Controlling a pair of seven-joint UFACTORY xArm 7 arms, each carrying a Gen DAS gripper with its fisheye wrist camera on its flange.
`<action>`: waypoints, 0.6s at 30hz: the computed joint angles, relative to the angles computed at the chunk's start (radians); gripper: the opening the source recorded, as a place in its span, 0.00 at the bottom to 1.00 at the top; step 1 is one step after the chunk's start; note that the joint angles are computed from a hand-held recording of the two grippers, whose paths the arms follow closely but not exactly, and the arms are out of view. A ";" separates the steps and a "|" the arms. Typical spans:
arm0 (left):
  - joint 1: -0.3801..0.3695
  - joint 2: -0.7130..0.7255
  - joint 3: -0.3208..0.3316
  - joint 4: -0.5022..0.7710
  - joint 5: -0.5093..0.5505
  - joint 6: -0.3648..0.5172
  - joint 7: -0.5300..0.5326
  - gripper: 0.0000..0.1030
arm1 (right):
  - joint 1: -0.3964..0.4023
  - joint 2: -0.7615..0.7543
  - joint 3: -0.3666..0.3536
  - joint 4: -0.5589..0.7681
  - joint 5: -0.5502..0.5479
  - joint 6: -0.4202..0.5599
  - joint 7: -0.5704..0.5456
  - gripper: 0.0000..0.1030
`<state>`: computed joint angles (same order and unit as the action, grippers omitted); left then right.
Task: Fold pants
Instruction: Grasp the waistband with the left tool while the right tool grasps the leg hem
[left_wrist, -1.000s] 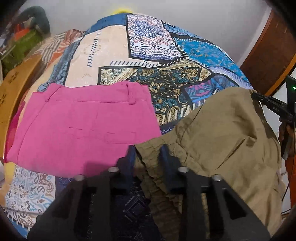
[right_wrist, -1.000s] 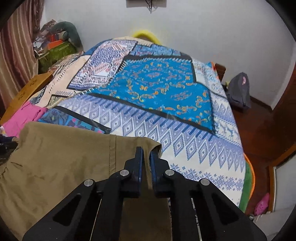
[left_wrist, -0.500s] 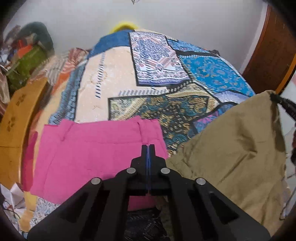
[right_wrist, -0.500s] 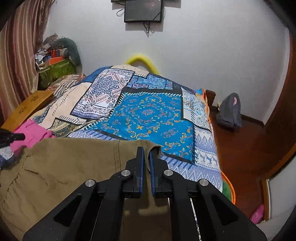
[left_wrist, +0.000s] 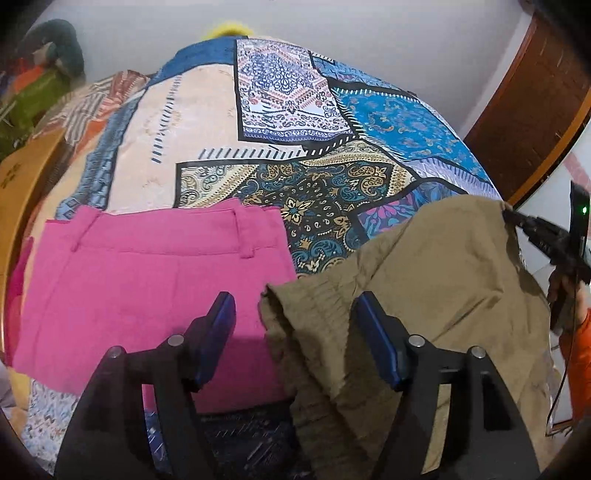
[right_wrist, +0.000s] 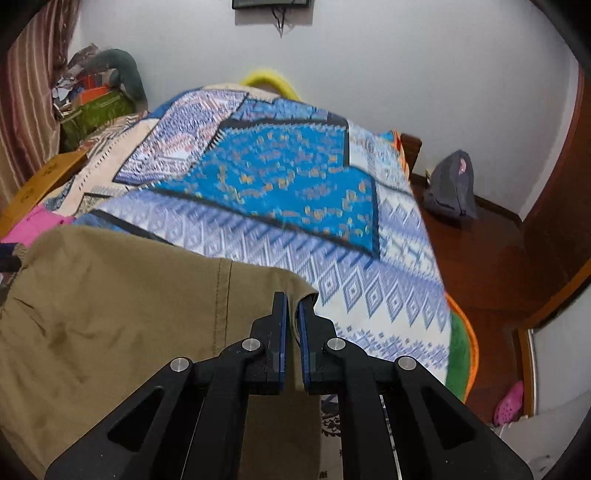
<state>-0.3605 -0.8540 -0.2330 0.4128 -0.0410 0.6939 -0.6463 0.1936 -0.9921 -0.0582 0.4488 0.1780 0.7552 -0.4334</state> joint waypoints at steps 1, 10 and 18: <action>-0.004 0.017 0.008 0.000 -0.008 -0.016 0.005 0.66 | -0.002 0.004 0.000 -0.006 0.000 -0.003 0.000 0.05; -0.045 0.101 0.063 -0.014 -0.073 -0.091 0.078 0.67 | 0.000 0.001 -0.013 -0.020 0.006 -0.011 -0.015 0.05; 0.000 0.085 -0.030 0.040 0.012 -0.017 0.046 0.31 | -0.006 -0.030 -0.013 -0.009 0.015 0.009 -0.006 0.05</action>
